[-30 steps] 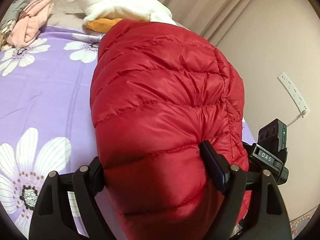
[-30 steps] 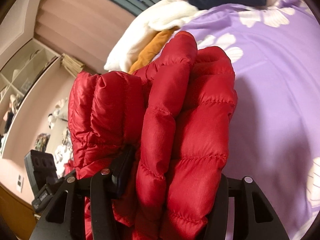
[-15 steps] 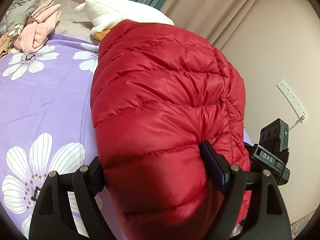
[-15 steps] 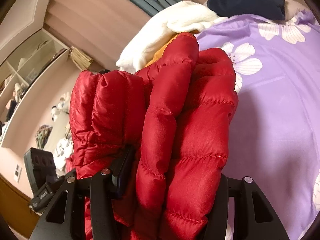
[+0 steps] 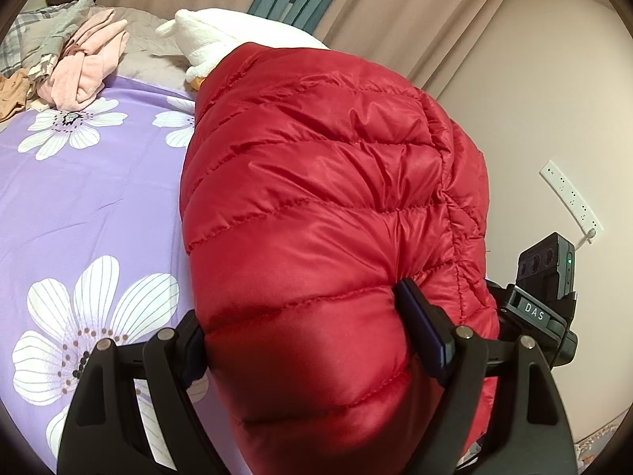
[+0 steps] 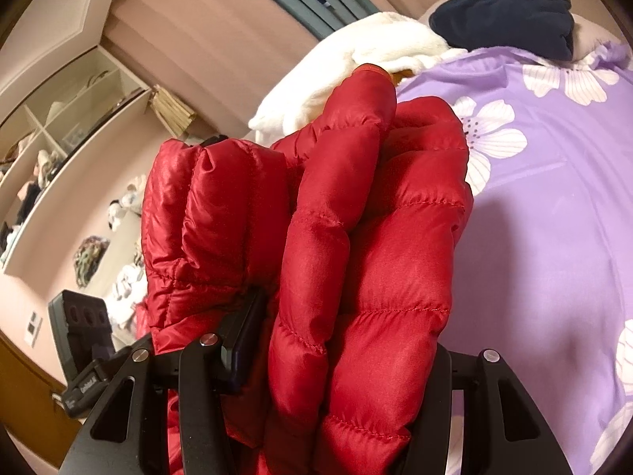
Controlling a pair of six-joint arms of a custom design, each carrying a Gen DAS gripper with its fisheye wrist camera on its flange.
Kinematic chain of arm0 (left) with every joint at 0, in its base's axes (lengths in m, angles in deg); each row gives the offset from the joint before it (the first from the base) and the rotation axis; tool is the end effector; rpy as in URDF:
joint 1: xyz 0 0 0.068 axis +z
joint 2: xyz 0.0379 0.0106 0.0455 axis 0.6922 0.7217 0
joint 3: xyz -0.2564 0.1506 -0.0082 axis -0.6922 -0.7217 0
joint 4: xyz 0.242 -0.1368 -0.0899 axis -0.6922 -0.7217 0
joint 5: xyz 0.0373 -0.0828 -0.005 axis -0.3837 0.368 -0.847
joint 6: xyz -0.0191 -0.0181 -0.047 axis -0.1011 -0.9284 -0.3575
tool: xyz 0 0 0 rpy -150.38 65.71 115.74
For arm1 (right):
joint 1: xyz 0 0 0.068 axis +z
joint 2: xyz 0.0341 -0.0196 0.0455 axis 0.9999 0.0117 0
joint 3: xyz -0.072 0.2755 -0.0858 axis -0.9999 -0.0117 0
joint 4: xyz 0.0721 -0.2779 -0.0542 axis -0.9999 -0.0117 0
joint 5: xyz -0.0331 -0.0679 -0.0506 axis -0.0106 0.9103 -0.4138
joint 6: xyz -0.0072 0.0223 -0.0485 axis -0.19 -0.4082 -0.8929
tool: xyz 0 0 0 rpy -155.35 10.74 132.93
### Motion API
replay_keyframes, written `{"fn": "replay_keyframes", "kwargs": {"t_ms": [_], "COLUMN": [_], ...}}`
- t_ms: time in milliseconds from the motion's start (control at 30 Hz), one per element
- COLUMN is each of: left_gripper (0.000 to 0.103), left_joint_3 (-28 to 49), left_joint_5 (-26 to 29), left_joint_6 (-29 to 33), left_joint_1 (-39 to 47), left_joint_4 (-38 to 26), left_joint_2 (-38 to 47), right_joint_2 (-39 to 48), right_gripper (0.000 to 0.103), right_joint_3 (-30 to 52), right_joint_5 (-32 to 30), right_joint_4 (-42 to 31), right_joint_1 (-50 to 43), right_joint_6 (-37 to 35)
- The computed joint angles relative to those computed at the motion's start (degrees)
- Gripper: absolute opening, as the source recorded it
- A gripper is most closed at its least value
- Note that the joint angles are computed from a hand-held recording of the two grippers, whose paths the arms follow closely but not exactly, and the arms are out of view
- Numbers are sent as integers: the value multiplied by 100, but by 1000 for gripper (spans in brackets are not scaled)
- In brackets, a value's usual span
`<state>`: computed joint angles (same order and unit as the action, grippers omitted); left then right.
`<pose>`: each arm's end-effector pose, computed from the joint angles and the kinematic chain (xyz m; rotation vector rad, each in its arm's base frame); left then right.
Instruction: Fold large clothes
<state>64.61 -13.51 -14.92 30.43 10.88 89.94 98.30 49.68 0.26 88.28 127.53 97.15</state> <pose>0.2752 -0.0860 0.1313 0.5063 2.3052 -0.8437 0.1745 0.1284 0.1069 0.4358 2.0676 0.8120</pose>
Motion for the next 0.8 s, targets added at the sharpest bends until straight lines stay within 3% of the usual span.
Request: {"fn": "replay_keyframes", "kwargs": {"t_ms": [267,800], "left_gripper": [84,84], "left_joint_3": [-263,-259], "left_joint_5": [232,490], "left_joint_6": [101,260], "left_joint_1": [375,928], "left_joint_4": [-174,-262], "left_joint_2": [-403,-362], "right_joint_2": [33,613], "right_gripper": [54,54], "right_joint_3": [229,819], "right_joint_5": [97,-263], "right_joint_4": [-193,-262], "right_joint_1": [221,97], "right_joint_6": [-144,-416]}}
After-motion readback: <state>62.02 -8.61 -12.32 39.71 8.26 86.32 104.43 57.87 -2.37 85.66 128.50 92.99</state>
